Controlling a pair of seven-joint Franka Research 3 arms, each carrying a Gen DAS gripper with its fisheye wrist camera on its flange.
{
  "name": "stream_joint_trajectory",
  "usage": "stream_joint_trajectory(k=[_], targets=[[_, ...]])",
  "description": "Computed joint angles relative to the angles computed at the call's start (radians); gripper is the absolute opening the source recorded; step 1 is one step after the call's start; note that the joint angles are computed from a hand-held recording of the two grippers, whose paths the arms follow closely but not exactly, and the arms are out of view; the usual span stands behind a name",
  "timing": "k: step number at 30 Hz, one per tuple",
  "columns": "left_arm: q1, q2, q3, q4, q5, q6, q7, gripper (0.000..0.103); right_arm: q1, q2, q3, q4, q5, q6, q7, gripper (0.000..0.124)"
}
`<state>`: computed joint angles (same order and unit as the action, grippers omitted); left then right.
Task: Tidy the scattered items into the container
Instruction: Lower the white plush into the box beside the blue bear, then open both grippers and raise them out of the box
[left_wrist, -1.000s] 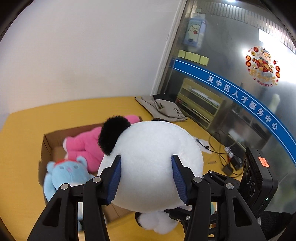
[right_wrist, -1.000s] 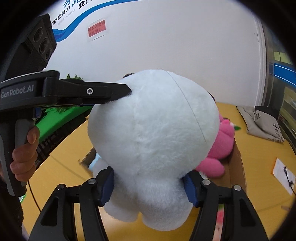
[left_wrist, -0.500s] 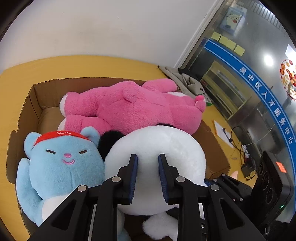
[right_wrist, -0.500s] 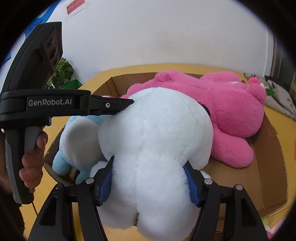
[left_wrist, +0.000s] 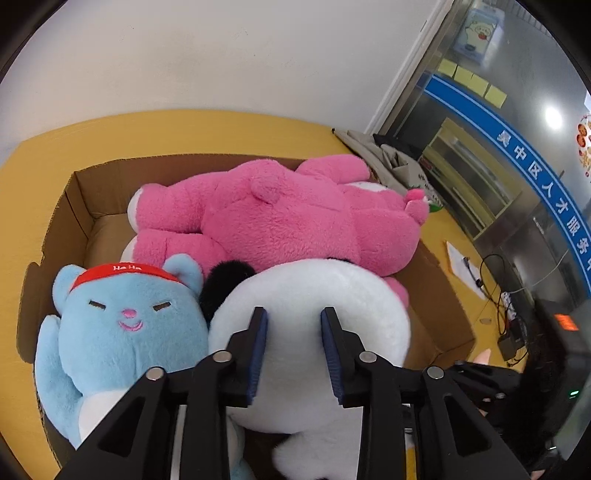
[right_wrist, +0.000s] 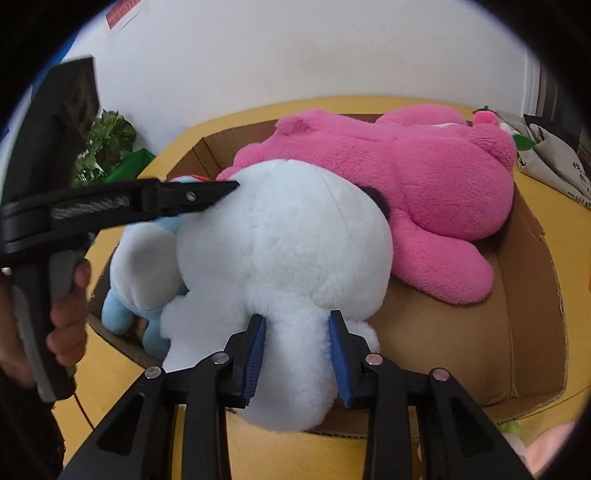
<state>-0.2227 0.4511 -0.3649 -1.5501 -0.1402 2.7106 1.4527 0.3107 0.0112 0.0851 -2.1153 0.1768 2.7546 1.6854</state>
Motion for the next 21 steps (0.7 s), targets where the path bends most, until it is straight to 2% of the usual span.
stream_joint_trajectory(k=[2, 4, 6, 10, 13, 14, 16, 18, 21], targets=[[0.003, -0.018, -0.010, -0.019, -0.001, 0.009, 0.019, 0.035, -0.002, 0.015, -0.001, 0.006, 0.037, -0.015, -0.018, 0.032], [-0.028, -0.013, 0.018, -0.007, 0.047, -0.028, 0.000, 0.038, -0.002, 0.019, -0.002, -0.008, 0.059, -0.011, -0.016, 0.033], [-0.047, -0.008, 0.034, -0.012, 0.086, -0.026, -0.007, 0.038, 0.000, 0.021, -0.003, -0.019, 0.049, -0.006, 0.007, 0.036], [-0.086, -0.012, 0.076, -0.020, 0.167, -0.021, -0.074, 0.040, 0.001, -0.006, -0.006, -0.050, -0.009, 0.007, 0.078, 0.049], [-0.136, -0.038, 0.128, -0.037, 0.279, -0.036, -0.170, 0.041, -0.009, -0.038, -0.004, -0.081, -0.111, 0.023, 0.184, 0.067], [-0.142, -0.059, 0.135, -0.060, 0.303, -0.036, -0.200, 0.047, -0.015, -0.035, -0.003, -0.080, -0.153, 0.023, 0.211, 0.075], [-0.112, -0.128, 0.104, -0.155, 0.276, -0.020, -0.213, 0.053, -0.017, -0.054, 0.002, -0.102, -0.194, 0.024, 0.218, 0.076], [-0.075, -0.183, 0.064, -0.247, 0.213, 0.002, -0.173, 0.053, -0.027, -0.067, 0.013, -0.107, -0.294, 0.006, 0.275, 0.075], [-0.059, -0.244, 0.042, -0.372, 0.147, 0.015, -0.157, 0.053, -0.036, -0.098, 0.023, -0.127, -0.347, -0.006, 0.323, 0.075]])
